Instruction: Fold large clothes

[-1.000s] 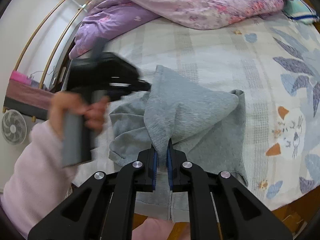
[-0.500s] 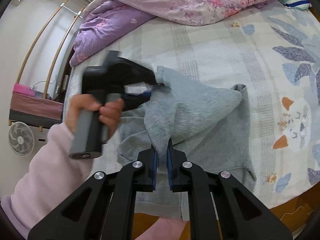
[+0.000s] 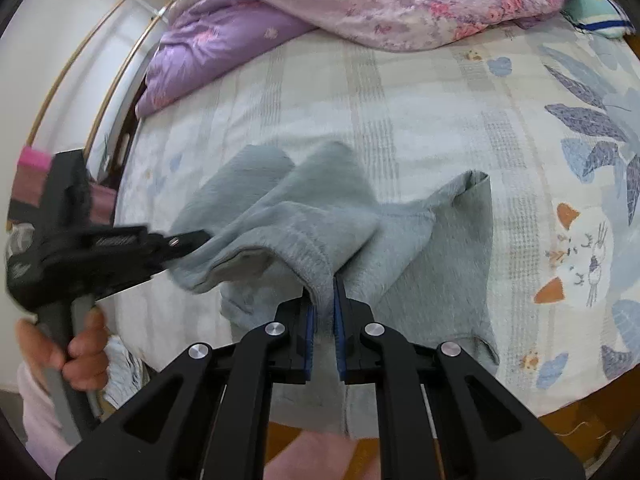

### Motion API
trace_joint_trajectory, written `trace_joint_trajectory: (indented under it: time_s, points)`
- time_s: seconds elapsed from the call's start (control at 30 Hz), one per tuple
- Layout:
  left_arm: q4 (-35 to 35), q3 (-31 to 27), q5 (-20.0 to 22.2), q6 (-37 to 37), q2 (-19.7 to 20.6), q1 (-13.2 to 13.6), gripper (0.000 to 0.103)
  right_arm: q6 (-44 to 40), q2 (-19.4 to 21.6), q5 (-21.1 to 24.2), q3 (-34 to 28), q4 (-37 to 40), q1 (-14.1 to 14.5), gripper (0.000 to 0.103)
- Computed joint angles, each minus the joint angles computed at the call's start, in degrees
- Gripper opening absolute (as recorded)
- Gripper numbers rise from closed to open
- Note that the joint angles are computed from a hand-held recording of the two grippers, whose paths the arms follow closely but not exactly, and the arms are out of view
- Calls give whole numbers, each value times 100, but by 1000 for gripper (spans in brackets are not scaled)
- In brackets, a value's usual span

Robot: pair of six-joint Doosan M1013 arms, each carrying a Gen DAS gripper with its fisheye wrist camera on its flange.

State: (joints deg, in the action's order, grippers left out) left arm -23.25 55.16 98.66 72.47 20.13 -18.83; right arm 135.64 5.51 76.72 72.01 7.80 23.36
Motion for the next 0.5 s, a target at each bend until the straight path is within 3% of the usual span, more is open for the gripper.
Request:
trace_joint_trajectory:
  time_s: [0.2, 0.43, 0.5]
  points:
    - [830, 895, 5, 519, -516, -132, 5, -395, -27, 270, 300, 191, 180, 8]
    - [852, 2297, 32, 446, -845, -192, 6, -285, -142, 472, 1228, 669, 294, 8]
    - [909, 2648, 39, 479, -875, -208, 11, -246, -139, 526, 1496, 705, 348, 9]
